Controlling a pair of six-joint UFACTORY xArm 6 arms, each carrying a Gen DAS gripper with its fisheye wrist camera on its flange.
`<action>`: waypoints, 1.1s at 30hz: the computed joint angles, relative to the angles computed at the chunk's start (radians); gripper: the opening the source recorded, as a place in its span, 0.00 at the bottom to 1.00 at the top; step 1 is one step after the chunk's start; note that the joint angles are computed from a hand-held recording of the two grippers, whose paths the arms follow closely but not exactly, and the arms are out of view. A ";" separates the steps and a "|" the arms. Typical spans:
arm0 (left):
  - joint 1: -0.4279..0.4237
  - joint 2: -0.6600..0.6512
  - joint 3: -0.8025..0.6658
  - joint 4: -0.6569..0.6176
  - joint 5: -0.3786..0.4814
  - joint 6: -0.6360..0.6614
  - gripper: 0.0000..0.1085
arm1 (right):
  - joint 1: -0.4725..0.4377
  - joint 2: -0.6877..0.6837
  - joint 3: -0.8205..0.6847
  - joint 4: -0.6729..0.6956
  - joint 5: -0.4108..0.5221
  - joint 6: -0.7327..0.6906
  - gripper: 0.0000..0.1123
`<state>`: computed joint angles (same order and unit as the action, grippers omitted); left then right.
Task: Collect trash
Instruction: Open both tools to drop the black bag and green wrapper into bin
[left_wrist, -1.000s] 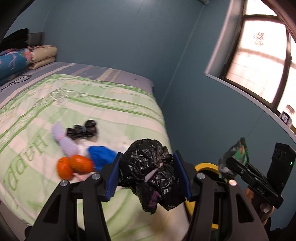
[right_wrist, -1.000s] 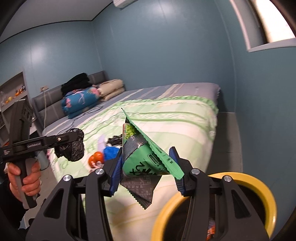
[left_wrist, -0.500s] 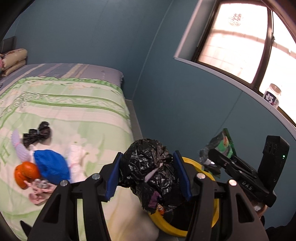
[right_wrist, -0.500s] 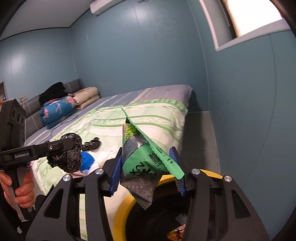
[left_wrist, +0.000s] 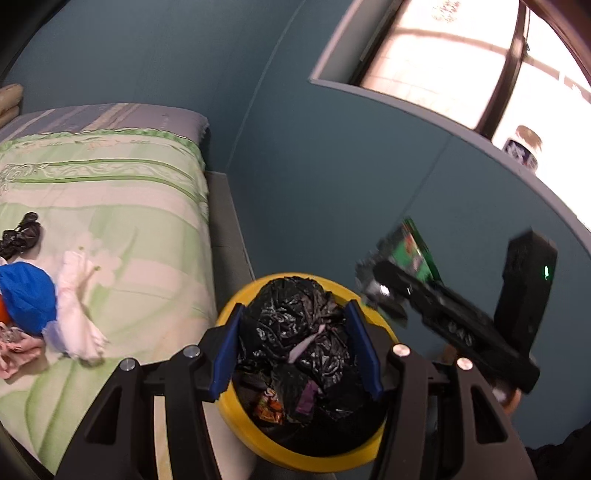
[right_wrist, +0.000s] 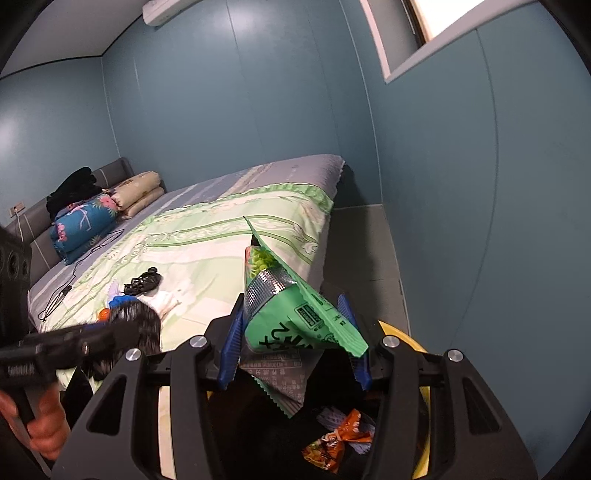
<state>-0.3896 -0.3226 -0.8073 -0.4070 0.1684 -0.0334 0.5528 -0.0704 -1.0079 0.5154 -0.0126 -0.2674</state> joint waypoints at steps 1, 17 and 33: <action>-0.008 0.005 0.003 0.029 -0.003 -0.018 0.48 | -0.008 0.005 -0.005 -0.038 0.007 0.039 0.41; -0.066 0.057 0.012 -0.089 0.026 0.091 0.48 | -0.041 0.059 -0.043 -0.132 0.103 0.160 0.43; -0.068 0.039 0.029 -0.112 0.003 0.108 0.69 | -0.052 0.046 -0.031 -0.045 0.080 0.142 0.57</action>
<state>-0.4579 -0.2840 -0.7782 -0.5192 0.1714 0.0750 0.5004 -0.0239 -1.0387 0.4708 0.0669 -0.1255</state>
